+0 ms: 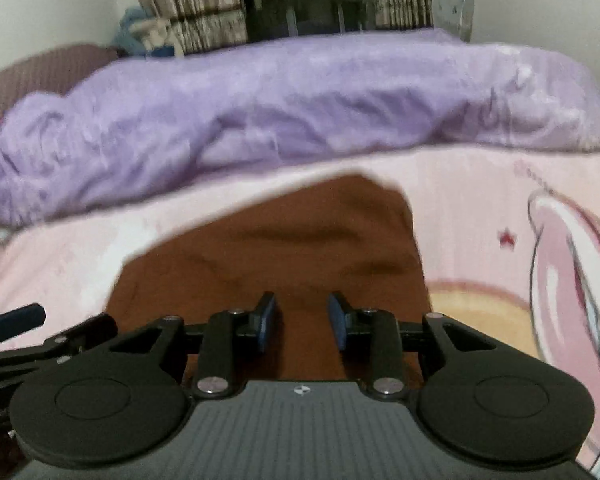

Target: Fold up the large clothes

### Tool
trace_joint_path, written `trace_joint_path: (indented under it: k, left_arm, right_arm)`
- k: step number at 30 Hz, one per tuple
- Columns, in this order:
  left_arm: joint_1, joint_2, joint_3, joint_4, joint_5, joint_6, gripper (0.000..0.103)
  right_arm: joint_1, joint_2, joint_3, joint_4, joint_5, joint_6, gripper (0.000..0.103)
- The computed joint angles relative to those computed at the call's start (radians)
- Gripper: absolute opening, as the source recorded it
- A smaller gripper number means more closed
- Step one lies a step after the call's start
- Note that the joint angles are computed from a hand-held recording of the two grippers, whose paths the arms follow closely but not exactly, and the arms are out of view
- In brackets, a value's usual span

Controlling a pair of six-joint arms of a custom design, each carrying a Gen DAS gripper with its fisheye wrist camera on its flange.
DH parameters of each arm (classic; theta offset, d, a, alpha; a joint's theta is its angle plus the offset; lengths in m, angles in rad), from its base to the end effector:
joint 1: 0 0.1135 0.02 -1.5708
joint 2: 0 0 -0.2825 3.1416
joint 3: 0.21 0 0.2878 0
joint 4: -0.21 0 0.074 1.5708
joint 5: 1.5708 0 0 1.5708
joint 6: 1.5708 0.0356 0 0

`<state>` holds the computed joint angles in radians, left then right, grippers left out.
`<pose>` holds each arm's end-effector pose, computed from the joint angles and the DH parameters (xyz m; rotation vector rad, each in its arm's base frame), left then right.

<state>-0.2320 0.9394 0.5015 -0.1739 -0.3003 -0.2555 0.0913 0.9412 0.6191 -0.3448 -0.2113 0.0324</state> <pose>0.2185 -0.0408 0.2145 -0.1939 2.1431 0.0457 0.2235 0.0280 0.2423 -0.1808 2.2301 0.3035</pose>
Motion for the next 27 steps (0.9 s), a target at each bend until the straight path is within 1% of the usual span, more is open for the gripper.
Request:
trace_joint_path:
  k: [2,4,6,8,9,10,12,14,15,16,17,19,20,21,23,25,27]
  left_arm:
    - [0.025,0.057,0.038,0.052,0.041,0.023,0.087]
    - [0.038,0.178,0.082,0.092,0.06,0.044,0.087]
    - [0.039,0.338,0.149,0.094,0.061,0.059,0.087]
    - [0.025,0.473,0.165,0.137,0.046,0.081,0.089]
    - [0.023,0.507,0.158,0.16,0.05,0.079,0.089]
    - [0.035,0.514,0.147,0.184,0.072,0.077,0.089]
    - [0.07,0.488,0.146,0.176,0.12,0.065,0.089]
    - [0.083,0.467,0.139,0.164,0.131,0.047,0.089]
    - [0.082,0.439,0.138,0.131,0.124,0.032,0.089]
    - [0.075,0.378,0.122,0.102,0.108,0.017,0.087]
    - [0.044,0.277,0.101,0.048,0.076,-0.007,0.087]
    - [0.009,0.072,0.06,-0.064,0.045,-0.022,0.087]
    - [-0.009,0.013,0.059,-0.11,0.029,-0.032,0.087]
    - [-0.033,-0.065,0.056,-0.176,0.004,-0.043,0.087]
    - [-0.102,-0.192,0.045,-0.299,-0.069,-0.078,0.087]
    - [-0.174,-0.316,0.017,-0.408,-0.122,-0.118,0.087]
    - [-0.227,-0.391,-0.016,-0.479,-0.151,-0.165,0.087]
  right_arm:
    - [0.011,0.048,0.04,0.03,0.032,-0.008,0.038]
    - [0.03,0.129,0.073,0.063,0.065,-0.003,0.038]
    - [0.049,0.25,0.099,0.107,0.09,0.01,0.038]
    - [0.06,0.364,0.115,0.135,0.108,0.025,0.038]
    - [0.066,0.393,0.102,0.167,0.117,0.031,0.039]
    - [0.079,0.387,0.081,0.195,0.139,0.029,0.039]
    - [0.1,0.362,0.073,0.19,0.167,0.013,0.045]
    - [0.098,0.356,0.083,0.168,0.157,0.011,0.046]
    - [0.09,0.337,0.081,0.153,0.142,0.013,0.045]
    - [0.072,0.295,0.073,0.125,0.114,0.014,0.045]
    - [0.05,0.248,0.071,0.088,0.08,0.008,0.046]
    - [0.008,0.107,0.045,0.01,0.01,-0.026,0.046]
    - [-0.006,0.045,0.039,-0.032,-0.011,-0.042,0.05]
    - [-0.028,-0.013,0.035,-0.076,-0.048,-0.055,0.057]
    - [-0.074,-0.115,0.03,-0.164,-0.122,-0.073,0.066]
    - [-0.102,-0.212,0.013,-0.229,-0.144,-0.081,0.067]
    - [-0.123,-0.273,-0.006,-0.278,-0.16,-0.095,0.066]
